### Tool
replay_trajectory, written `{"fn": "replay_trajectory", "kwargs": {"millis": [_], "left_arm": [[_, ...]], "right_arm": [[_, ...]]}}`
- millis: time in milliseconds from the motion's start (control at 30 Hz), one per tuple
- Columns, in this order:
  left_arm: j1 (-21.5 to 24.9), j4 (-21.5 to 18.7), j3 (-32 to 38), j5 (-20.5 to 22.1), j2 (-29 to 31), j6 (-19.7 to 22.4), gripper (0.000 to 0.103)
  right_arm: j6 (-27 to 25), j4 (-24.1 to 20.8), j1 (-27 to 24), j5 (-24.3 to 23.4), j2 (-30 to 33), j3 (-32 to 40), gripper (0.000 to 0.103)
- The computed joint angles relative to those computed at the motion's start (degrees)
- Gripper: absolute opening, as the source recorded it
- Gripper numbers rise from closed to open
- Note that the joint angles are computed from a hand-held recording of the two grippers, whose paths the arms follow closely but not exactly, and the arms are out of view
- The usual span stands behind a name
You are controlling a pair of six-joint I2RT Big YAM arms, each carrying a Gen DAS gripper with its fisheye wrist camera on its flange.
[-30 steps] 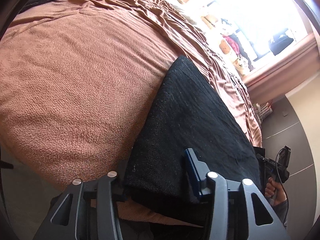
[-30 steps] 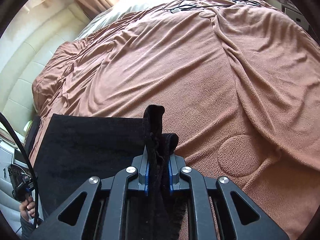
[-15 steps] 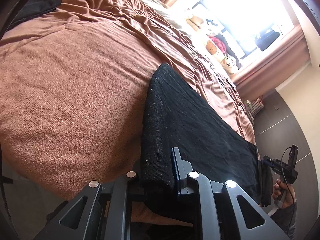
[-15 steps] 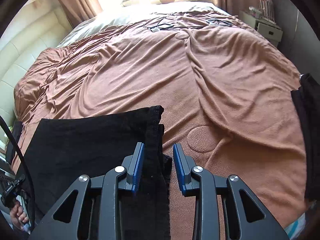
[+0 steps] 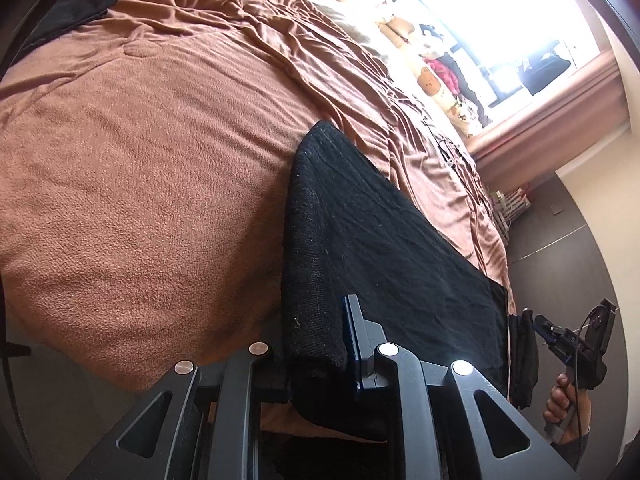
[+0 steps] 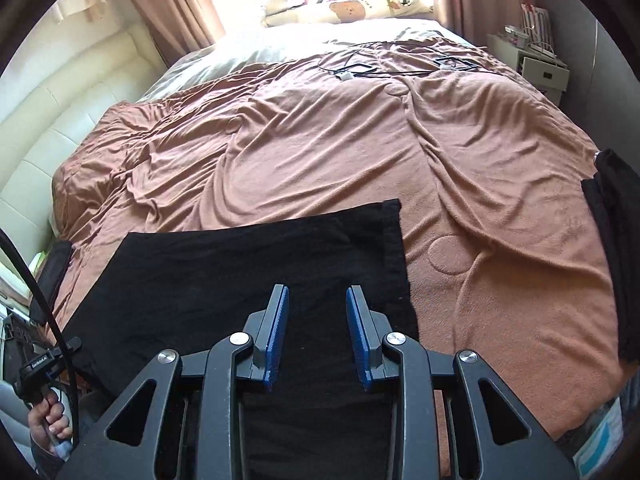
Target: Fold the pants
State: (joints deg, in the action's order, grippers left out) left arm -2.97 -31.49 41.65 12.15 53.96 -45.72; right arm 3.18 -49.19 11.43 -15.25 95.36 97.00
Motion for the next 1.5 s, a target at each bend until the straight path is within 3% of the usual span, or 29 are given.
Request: {"fn": "replay_trajectory", "kwargs": {"millis": [100, 400, 600, 767, 900, 1200, 1400, 1500], "left_arm": [[0.33, 1.71, -1.19, 0.66, -0.04, -0.95, 0.026], [2.14, 8.55, -4.68, 3.42, -0.33, -4.38, 0.027], [3.39, 12.74, -6.66, 5.72, 0.52, -8.85, 0.027], [1.73, 13.13, -6.17, 2.99, 0.01, -6.86, 0.023], [2.31, 14.69, -7.01, 4.02, -0.56, -6.79, 0.016], [2.16, 16.81, -8.37, 4.17, -2.18, -6.20, 0.015], [2.39, 17.34, -9.03, 4.69, -3.04, -6.11, 0.015], [2.44, 17.57, -9.22, 4.80, -3.23, -6.28, 0.015]], "right_arm": [[-0.10, -0.26, 0.93, -0.34, -0.30, -0.52, 0.027], [-0.21, -1.69, 4.96, -0.62, 3.28, 1.63, 0.027], [-0.95, -1.94, 8.65, 0.20, 7.23, 3.41, 0.027], [-0.72, -4.00, 10.79, 1.83, 11.42, 6.68, 0.027], [-0.22, -4.85, 12.33, 5.42, 13.11, 7.77, 0.027], [-0.46, -2.13, 14.69, 9.56, 10.70, 2.99, 0.027], [1.79, -1.41, 14.63, 8.13, 7.59, -1.38, 0.027], [3.36, -2.41, 13.64, 3.76, 7.06, -1.68, 0.027]]}}
